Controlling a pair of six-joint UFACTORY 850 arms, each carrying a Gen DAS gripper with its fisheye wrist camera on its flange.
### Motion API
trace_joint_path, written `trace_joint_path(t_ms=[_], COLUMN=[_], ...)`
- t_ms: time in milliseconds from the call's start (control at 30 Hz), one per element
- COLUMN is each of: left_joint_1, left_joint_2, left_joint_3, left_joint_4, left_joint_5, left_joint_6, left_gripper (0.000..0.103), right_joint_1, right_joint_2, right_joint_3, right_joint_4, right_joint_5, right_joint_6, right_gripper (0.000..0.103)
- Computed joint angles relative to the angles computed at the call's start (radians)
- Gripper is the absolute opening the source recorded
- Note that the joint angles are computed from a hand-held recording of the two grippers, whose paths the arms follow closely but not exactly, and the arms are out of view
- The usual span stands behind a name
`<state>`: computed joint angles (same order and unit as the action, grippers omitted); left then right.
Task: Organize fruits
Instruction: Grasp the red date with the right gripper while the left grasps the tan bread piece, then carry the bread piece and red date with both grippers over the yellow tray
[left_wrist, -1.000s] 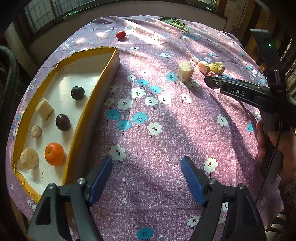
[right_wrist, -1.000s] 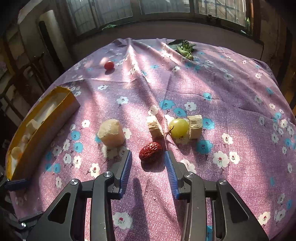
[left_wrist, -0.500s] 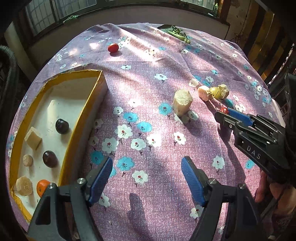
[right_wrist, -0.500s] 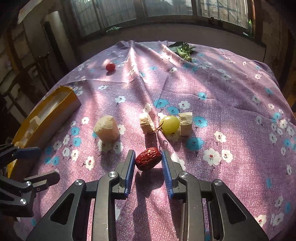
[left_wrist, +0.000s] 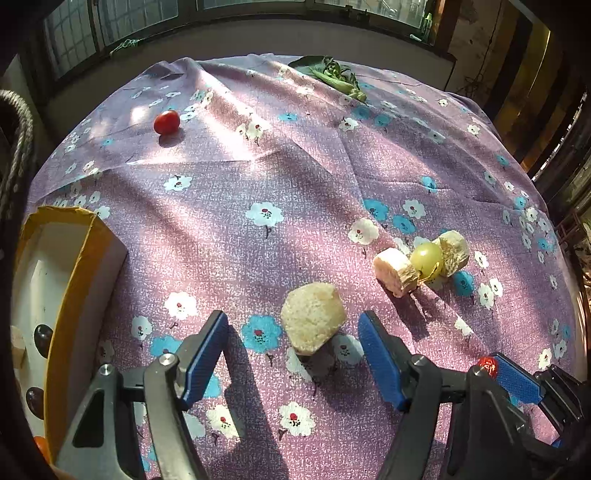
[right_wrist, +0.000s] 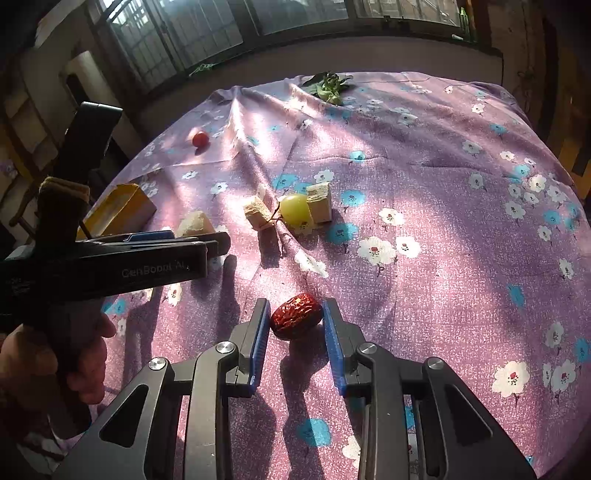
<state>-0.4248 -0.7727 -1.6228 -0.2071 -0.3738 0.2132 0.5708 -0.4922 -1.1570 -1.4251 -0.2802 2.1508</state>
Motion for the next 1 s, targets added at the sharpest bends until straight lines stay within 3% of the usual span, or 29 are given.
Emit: trace_joint_path(t_ms=[33, 100, 133, 400, 1000], left_joint_1=[0.0, 0.007, 0.013, 0.047, 0.114], left_joint_2=[0.002, 0.006, 0.005, 0.06, 0.285], left_joint_3=[0.002, 0.006, 0.004, 0.082, 0.408], left_joint_4=[-0.015, -0.11, -0.161, -0.27, -0.463], left_joint_5=[0.005, 0.001, -0.011, -0.046, -0.052], left_joint_6=[0.025, 0.127, 0.176, 0.274, 0.53], left_gripper=[0.06, 0.035, 0.033, 0.033, 0.033], right_joint_1=[0.002, 0.003, 0.006, 0.038, 0.133], right_joint_2=[0.001, 0.001, 0.0, 0.005, 0.017], right_joint_3=[0.001, 0.0, -0.002, -0.007, 0.005], right_joint_4=[0.002, 0.006, 0.023, 0.104, 0.271], right_joint_5=[-0.004, -0.005, -0.01, -0.07, -0.154], right_joint_6=[0.001, -0.002, -0.018, -0.103, -0.218], right_gripper=[0.028, 0.028, 0.028, 0.028, 0.028])
